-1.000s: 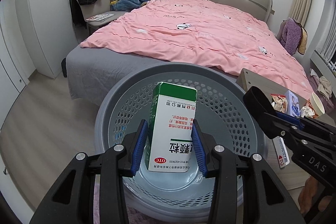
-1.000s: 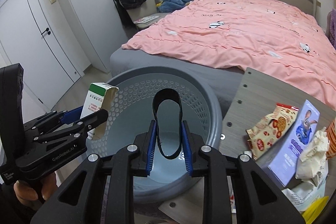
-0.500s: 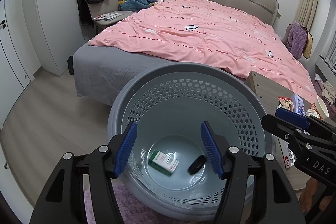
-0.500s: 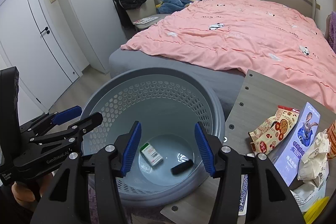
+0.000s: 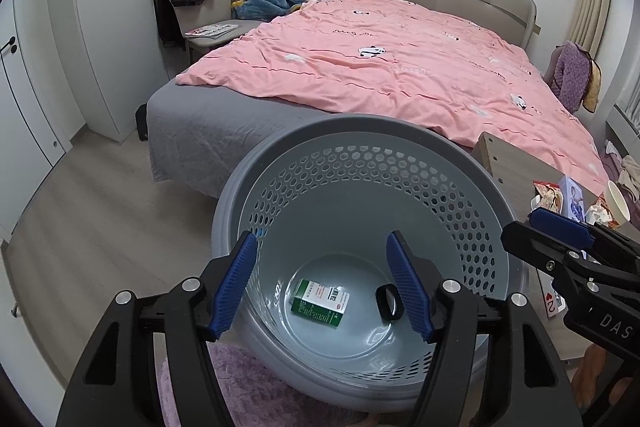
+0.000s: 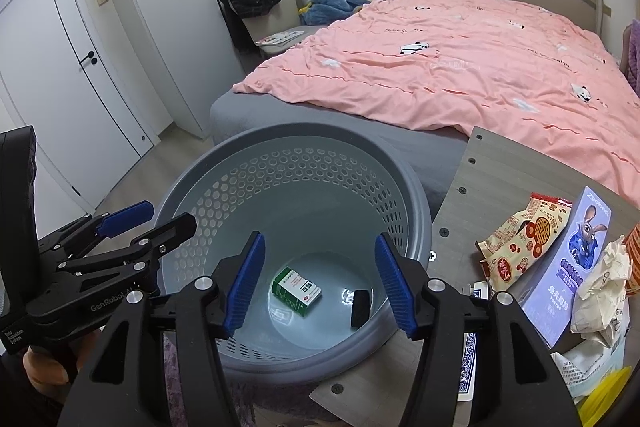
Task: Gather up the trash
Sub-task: 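Withdraw both grippers from the basket back over the table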
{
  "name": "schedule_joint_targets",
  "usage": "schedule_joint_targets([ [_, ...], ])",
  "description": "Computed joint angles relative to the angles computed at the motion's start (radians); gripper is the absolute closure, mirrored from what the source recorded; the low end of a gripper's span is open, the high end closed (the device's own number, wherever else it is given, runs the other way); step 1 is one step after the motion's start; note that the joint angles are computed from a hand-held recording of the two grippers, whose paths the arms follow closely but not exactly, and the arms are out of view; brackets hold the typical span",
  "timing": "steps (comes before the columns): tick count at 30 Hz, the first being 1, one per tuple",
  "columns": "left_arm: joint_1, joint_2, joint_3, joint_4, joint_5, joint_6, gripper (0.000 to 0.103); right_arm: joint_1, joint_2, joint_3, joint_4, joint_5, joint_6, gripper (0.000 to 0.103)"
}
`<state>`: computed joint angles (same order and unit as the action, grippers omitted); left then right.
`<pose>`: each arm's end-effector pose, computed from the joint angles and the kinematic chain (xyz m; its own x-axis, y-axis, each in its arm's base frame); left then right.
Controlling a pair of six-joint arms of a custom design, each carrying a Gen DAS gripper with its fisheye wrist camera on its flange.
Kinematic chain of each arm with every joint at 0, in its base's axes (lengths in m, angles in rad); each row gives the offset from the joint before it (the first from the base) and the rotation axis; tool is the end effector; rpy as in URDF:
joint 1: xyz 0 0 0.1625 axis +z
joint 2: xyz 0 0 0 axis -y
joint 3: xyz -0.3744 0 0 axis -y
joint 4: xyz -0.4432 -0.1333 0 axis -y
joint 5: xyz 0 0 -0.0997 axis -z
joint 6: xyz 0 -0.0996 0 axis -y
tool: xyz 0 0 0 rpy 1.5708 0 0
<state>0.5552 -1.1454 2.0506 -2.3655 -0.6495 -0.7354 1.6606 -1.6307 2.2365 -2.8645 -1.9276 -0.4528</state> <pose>-0.3304 -0.4551 0.0841 -0.7477 0.0640 -0.6609 0.4625 0.7644 -0.4493 0.1410 -0.4674 0.2751 -0.8268 -0.2136 0.5204 -0.4793 0.7518 -0.4529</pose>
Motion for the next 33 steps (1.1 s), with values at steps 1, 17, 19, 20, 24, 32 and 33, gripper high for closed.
schedule_joint_targets([
  [1, 0.000, 0.000, -0.001, 0.002, 0.001, -0.001, 0.036, 0.000, -0.003, 0.002, -0.001, 0.001, 0.000, 0.047],
  [17, -0.034, 0.004, -0.005, 0.032, 0.011, -0.030, 0.031, -0.021, -0.101, 0.056, -0.016, 0.003, -0.004, 0.035],
  [19, -0.039, 0.012, -0.009, 0.027, 0.009, -0.025, 0.030, -0.029, -0.125, 0.065, -0.015, 0.007, -0.002, 0.033],
  [20, -0.042, 0.018, -0.013, 0.022, 0.006, -0.020, 0.030, -0.034, -0.136, 0.068, -0.013, 0.009, -0.002, 0.033],
  [24, -0.052, 0.045, -0.025, -0.024, -0.012, 0.021, 0.030, -0.055, -0.179, 0.077, -0.013, 0.018, 0.002, 0.031],
  [32, -0.087, 0.097, -0.058, -0.097, -0.045, 0.115, 0.030, -0.090, -0.295, 0.113, -0.021, 0.008, 0.019, 0.029],
  [33, -0.091, 0.104, -0.063, -0.102, -0.051, 0.123, 0.030, -0.097, -0.317, 0.122, -0.016, 0.007, 0.020, 0.029],
])
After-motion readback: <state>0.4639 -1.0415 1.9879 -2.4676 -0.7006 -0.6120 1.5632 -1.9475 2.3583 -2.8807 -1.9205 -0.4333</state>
